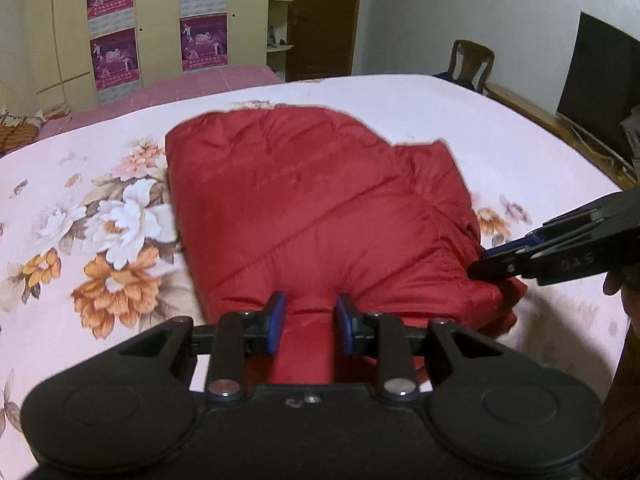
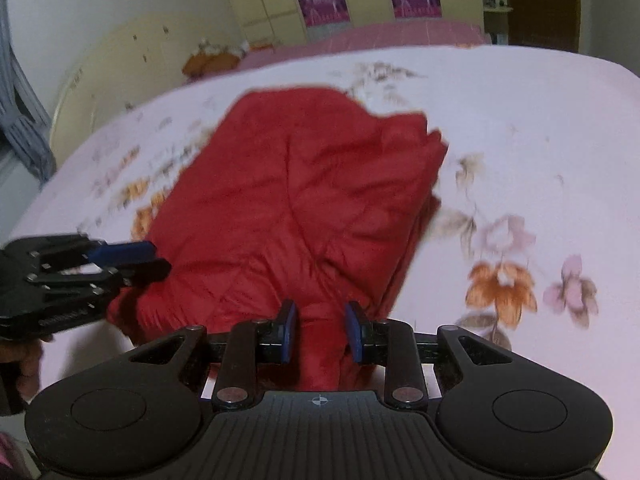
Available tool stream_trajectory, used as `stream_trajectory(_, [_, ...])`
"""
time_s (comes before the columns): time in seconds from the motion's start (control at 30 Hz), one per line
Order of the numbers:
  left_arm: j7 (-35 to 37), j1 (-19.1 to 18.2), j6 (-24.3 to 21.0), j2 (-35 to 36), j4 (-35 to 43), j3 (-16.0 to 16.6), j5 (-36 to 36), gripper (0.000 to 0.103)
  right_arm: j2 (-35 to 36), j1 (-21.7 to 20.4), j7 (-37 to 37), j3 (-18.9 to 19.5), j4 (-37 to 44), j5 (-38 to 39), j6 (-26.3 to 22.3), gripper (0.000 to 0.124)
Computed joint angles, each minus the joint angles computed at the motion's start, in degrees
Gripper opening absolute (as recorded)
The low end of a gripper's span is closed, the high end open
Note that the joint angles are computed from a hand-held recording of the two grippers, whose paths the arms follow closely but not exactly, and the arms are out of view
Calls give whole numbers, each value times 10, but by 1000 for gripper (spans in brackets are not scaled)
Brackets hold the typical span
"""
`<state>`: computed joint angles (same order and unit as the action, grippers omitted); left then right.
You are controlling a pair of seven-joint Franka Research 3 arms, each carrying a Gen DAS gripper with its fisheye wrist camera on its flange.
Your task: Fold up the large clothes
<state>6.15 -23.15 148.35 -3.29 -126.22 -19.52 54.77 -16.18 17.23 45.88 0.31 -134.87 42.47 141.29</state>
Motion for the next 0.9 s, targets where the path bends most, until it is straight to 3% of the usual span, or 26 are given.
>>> stream_trajectory(0.17, [-8, 2, 13, 13, -7, 5, 27, 27, 4, 4, 28, 12, -34, -5, 43, 28])
stream_trajectory(0.27, [-5, 8, 46, -11, -26, 12, 9, 28, 2, -3, 75, 18, -21, -42, 30, 28])
stream_trajectory(0.4, [-19, 28, 48, -49, -44, 5, 37, 45, -44, 4, 93, 15, -43, -36, 78, 28])
stream_trajectory(0.5, [-2, 48, 62, -48, -36, 11, 47, 49, -54, 19, 104, 16, -45, -16, 139, 28])
stream_trajectory(0.7, [47, 72, 98, -3, 12, 26, 63, 47, 22, 25, 195, 48, 17, -77, 234, 28])
stream_trajectory(0.8, [58, 70, 101, 22, 35, 32, 61, 47, 68, 20, 244, 54, 51, -121, 242, 28])
stream_trajectory(0.9, [69, 61, 86, 52, 58, 38, 51, 47, 103, 27, 231, 44, 75, -124, 235, 28])
